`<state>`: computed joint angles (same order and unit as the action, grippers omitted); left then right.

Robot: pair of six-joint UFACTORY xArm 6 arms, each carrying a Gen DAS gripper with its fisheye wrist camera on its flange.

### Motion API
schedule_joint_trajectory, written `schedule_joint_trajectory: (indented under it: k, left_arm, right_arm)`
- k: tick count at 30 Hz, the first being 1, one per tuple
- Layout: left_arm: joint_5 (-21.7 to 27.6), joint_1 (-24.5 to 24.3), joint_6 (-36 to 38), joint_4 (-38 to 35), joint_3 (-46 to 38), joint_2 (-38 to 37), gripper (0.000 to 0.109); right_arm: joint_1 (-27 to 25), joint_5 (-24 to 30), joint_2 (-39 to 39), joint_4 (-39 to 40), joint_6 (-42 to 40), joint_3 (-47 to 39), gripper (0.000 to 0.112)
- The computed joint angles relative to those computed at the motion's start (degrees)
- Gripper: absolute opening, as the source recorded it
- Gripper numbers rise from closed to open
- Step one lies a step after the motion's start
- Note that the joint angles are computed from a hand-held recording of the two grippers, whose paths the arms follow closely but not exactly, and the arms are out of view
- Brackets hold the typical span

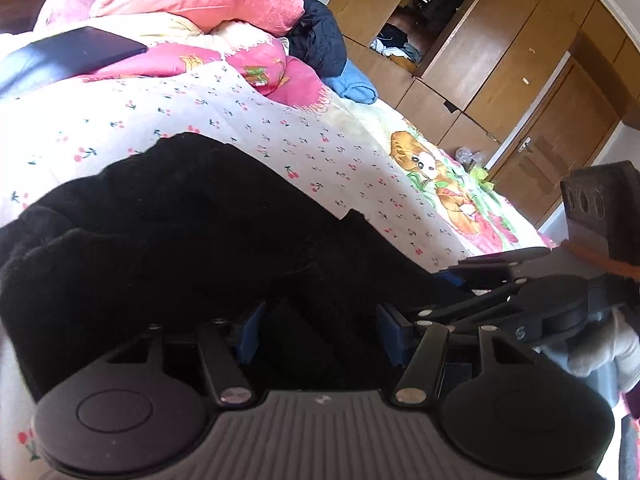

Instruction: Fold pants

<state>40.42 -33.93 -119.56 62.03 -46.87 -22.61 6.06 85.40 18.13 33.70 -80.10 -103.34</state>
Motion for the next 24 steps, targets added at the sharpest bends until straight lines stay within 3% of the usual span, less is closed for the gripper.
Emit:
schedule_joint_trajectory:
  k: [2,4,6,9,14,16,19,22,24]
  left_arm:
    - [-9.08,4.13,-0.6,0.83,1.82,-0.6,0.024]
    - [-14.8,6.53,-6.52,2.57,4.0,-2.26,0.024]
    - [-10.94,3.93,-6.4,4.86,4.36,-4.77,0.024]
    - [-8.1,0.49,-8.98,8.72,6.1,-9.75,0.024]
    - [3.16,-5.46,-7.61,8.84,9.08,-17.86,0.024]
    - [8.05,-6.63,-6.65,8.84,10.81,-21.11,0.024]
    - [11.21,-5.35,-3.88,5.58,13.45,-23.96,0.024]
    - [7.09,-0.35,5.14,-5.2,16.37,-23.81,0.027]
    - [5.39,0.2,4.11,-6.47,18.57,-25.45,0.033]
  right_arm:
    - [0.27,-1.03,-1.31,0.16,0.24,1.74,0.048]
    - [0.2,-0.79,-1.96,0.07,2.89,1.68,0.032]
    - [-0.4,1.76,-2.13,0.92,4.97,0.17,0.015]
    - [-0.93,4.79,-4.49,3.34,3.74,0.57,0.012]
    - [1.98,7.07,-9.36,7.2,2.67,4.57,0.01]
    - [4.35,5.18,-10.64,8.26,2.41,6.83,0.01]
    - [7.59,0.23,-11.07,9.18,3.58,9.53,0.01]
    - [11.2,-9.01,-10.82,5.08,2.2,14.01,0.017]
    - [12.18,-13.93,-11.37,2.52,-0.72,17.27,0.037]
